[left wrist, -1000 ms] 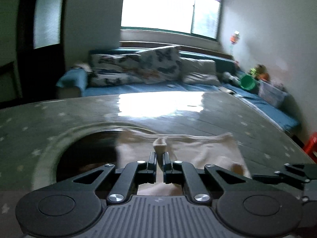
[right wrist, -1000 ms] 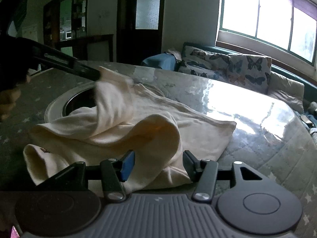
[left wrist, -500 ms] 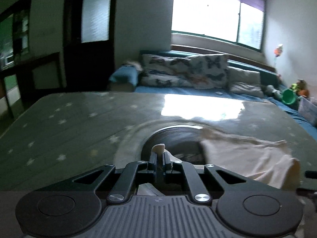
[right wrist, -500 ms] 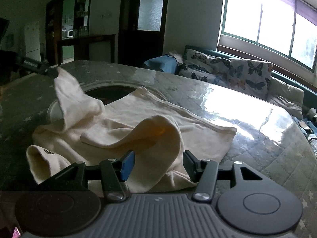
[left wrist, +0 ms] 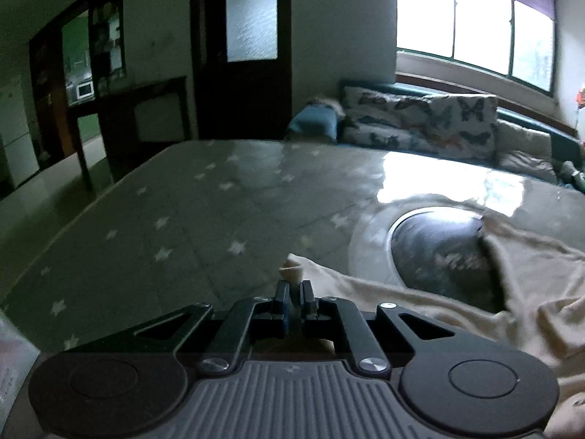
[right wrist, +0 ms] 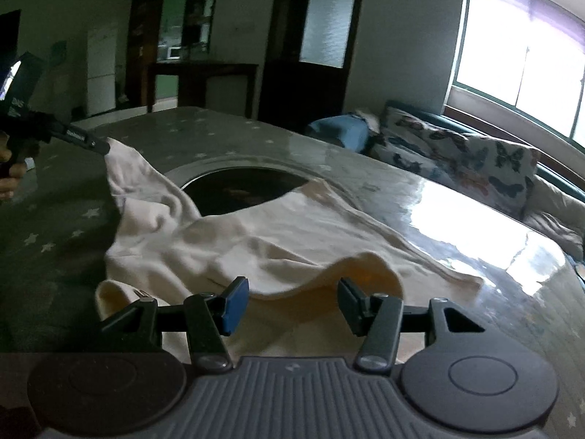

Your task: Fold clothes

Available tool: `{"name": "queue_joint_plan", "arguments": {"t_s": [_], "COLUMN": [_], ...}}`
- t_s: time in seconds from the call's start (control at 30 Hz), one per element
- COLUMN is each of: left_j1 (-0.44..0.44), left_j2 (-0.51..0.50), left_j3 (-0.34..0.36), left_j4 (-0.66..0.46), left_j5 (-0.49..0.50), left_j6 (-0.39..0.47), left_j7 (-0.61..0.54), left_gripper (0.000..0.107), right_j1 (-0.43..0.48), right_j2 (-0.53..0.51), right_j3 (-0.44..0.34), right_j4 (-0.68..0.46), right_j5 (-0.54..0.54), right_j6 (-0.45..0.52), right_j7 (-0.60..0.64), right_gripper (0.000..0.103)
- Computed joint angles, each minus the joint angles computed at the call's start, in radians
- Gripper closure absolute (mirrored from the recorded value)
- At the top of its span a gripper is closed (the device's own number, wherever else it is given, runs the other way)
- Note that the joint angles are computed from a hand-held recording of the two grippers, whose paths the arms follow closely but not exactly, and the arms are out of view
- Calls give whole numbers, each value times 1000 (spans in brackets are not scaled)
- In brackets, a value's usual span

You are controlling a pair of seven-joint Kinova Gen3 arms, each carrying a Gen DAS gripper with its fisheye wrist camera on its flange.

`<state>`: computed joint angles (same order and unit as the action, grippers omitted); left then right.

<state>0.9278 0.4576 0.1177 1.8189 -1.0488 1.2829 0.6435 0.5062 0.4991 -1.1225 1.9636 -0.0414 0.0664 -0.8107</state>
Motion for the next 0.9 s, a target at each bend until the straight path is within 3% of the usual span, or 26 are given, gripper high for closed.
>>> {"name": "queue_joint_plan", "arguments": {"t_s": [0.5, 0.9], "left_j1": [-31, -37], "left_j2": [-8, -16], "left_j3": [-3, -2], "left_j4": [64, 83], "left_j5": [49, 47], "left_j6": [-66, -80], "left_j7": [48, 59], "left_gripper": [101, 101], "right_j1": [-168, -212], "right_j2": [-7, -14], "right_j3": [121, 170], "right_j4": [-43, -53], "right_j5": [-62, -142], "right_j6": [58, 74], "right_j7": [71, 144], "right_gripper": [50, 52]}}
